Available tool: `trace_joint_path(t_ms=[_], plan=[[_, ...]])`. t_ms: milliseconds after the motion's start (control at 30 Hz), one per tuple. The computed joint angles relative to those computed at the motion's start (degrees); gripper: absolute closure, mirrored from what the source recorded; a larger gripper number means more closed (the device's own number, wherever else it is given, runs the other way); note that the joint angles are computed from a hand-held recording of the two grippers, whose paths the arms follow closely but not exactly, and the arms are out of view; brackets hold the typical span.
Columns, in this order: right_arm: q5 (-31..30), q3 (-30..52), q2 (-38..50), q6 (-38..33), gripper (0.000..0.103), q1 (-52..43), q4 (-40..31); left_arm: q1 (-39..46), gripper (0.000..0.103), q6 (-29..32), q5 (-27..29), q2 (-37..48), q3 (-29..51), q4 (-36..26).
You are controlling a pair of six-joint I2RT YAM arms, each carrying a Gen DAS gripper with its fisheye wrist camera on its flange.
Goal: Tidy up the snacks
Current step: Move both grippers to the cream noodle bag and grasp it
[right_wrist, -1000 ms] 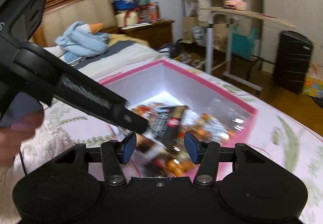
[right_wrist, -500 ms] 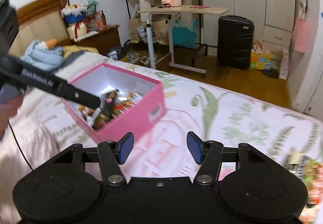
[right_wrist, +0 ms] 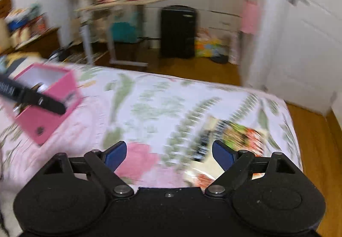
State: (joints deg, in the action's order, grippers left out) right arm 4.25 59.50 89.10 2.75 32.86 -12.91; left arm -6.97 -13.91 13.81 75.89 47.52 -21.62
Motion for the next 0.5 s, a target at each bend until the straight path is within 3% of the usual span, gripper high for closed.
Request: trace_joint_path(t_ms=[333, 500], plan=[[-10.70, -1.81, 6.73, 7.55, 0.013, -16.92, 5.06, -11.49, 0.048, -5.80, 3.73, 25.73, 15.29, 10.91], [-9.60, -0.66, 11.74, 8.98, 0.013, -20.07, 6.88, -15.04, 0.048, -10.96, 3.69, 36.79, 21.23, 17.35]])
